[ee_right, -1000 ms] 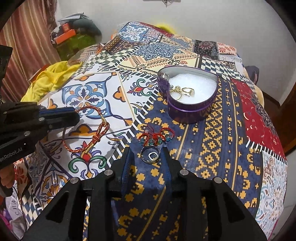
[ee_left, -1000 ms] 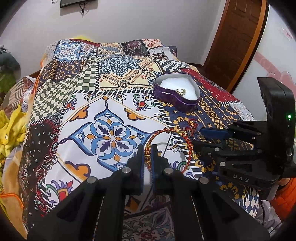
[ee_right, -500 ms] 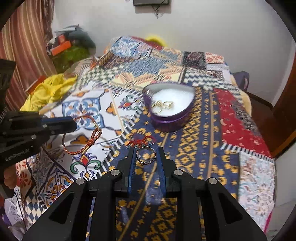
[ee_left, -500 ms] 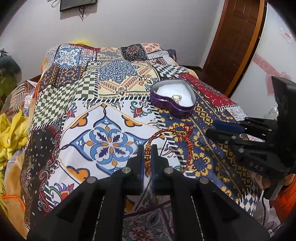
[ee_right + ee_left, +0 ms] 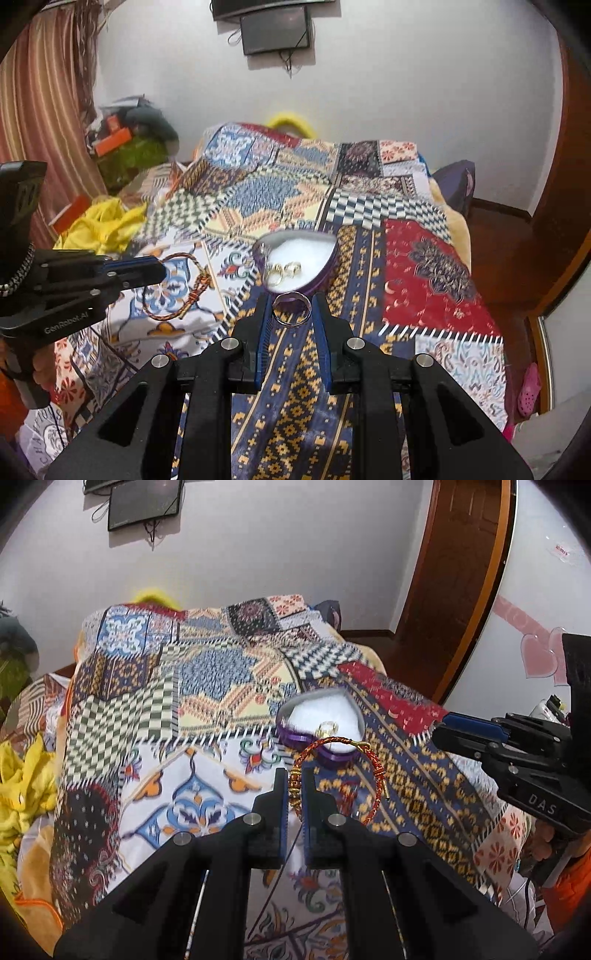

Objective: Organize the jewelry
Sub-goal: 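Carry the silver ring and red bracelet over the purple heart tin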

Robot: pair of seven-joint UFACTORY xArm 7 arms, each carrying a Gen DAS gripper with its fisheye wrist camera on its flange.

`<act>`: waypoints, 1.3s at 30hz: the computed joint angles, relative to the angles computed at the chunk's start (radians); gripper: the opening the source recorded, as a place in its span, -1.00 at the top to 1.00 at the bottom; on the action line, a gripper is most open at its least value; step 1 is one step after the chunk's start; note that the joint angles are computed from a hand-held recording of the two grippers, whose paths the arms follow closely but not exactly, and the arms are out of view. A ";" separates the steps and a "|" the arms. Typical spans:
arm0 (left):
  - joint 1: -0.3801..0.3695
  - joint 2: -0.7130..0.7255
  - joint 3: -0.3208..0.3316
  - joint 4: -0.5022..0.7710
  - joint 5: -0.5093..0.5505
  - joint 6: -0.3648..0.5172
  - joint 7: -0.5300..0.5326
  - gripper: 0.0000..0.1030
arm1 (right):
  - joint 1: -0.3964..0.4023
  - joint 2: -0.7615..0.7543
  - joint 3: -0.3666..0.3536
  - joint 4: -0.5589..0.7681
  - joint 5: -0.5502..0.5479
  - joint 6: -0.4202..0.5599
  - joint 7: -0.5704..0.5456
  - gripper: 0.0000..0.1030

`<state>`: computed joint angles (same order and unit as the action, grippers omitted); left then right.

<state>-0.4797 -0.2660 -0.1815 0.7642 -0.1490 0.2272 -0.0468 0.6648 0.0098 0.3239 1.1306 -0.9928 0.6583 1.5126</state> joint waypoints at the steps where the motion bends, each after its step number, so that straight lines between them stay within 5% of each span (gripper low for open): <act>1: 0.004 0.009 -0.003 0.013 0.006 -0.004 -0.003 0.91 | -0.001 -0.001 -0.001 0.004 -0.010 0.000 0.005 0.61; 21: 0.062 0.195 -0.027 0.198 0.114 -0.054 -0.069 0.91 | -0.022 0.047 -0.040 0.063 -0.095 -0.054 0.019 0.61; 39: 0.062 0.420 -0.035 0.387 0.088 0.019 -0.007 0.91 | -0.028 0.153 -0.123 0.107 0.000 -0.156 -0.080 0.61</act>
<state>-0.4172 0.1537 -0.2168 1.1517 -0.0613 0.2460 -0.0535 0.6371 0.1629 0.2005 1.2372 -0.9928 0.5027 1.4328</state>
